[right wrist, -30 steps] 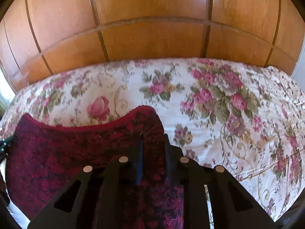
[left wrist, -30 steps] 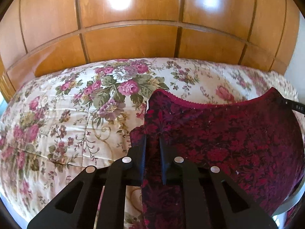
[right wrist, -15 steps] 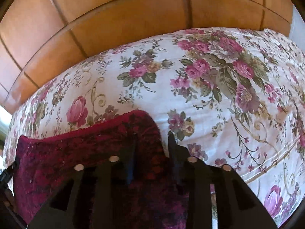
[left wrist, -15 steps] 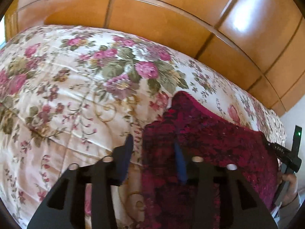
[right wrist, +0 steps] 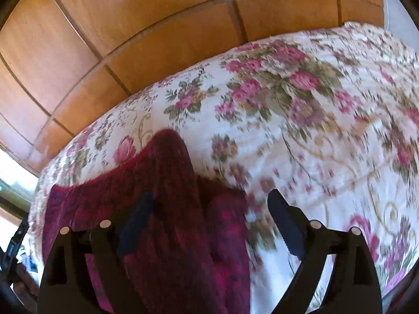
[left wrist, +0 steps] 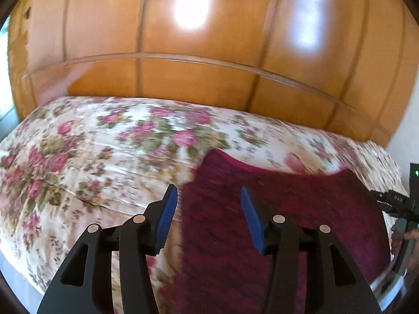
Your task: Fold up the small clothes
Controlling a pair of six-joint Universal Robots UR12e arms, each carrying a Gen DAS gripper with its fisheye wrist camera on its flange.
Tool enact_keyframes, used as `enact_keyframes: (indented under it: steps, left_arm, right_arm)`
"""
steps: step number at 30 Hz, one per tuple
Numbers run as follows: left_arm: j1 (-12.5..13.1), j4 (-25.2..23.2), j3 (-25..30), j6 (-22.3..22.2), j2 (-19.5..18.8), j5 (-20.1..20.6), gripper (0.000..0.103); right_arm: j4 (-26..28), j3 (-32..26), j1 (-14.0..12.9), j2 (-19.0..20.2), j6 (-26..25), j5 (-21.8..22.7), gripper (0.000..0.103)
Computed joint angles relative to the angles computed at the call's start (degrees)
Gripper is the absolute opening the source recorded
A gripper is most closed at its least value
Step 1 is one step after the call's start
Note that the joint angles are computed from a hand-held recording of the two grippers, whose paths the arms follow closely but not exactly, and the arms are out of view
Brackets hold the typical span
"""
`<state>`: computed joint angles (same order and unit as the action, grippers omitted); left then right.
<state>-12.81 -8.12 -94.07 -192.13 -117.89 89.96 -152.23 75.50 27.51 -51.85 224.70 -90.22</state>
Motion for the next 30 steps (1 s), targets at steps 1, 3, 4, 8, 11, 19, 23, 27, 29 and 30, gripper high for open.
enact_keyframes:
  steps: [1,3,4,8,11,19,23,27,29,30]
  left_arm:
    - [-0.3,-0.3,0.0,0.7,0.0,-0.8,0.050]
    - [-1.2,-1.4,0.1,1.7,0.0,-2.3,0.050]
    - [-1.6,-1.8,0.2,2.4,-0.1,-3.0,0.050]
    - [-3.0,-3.4,0.7,4.5,-0.5,-4.5,0.050]
    - [-4.0,-4.2,0.9,6.0,-0.9,-5.0,0.050]
    - [-5.2,-7.3,2.2,7.5,-2.1,-5.8,0.050]
    - [-5.3,-8.3,2.6,7.2,-2.6,-5.5,0.050]
    - [-5.3,-8.8,2.9,6.9,-2.9,-5.6,0.051]
    - [-5.3,-8.7,2.9,6.9,-3.0,-5.6,0.051]
    - [-5.3,-8.7,3.0,7.0,-3.1,-5.6,0.051]
  right_arm:
    - [-1.8,1.9,-0.3,-0.8,0.9,2.4,0.093]
    - [-5.0,5.3,-0.7,-2.1,3.4,6.7,0.094]
    - [-6.6,6.7,-0.8,-2.5,4.5,8.4,0.094]
    - [-14.2,12.1,-1.3,-3.7,9.5,15.3,0.099]
    - [-17.9,13.9,-1.4,-3.6,11.5,18.3,0.100]
    - [-21.9,14.1,-1.5,-2.5,11.6,20.4,0.101]
    - [-23.5,13.7,-1.6,-1.8,10.5,22.7,0.101]
    - [-22.9,13.1,-1.6,-1.5,8.6,24.3,0.098]
    - [-22.3,12.8,-1.4,-1.4,8.1,23.9,0.091]
    - [-22.2,12.6,-1.4,-1.2,8.2,24.0,0.086]
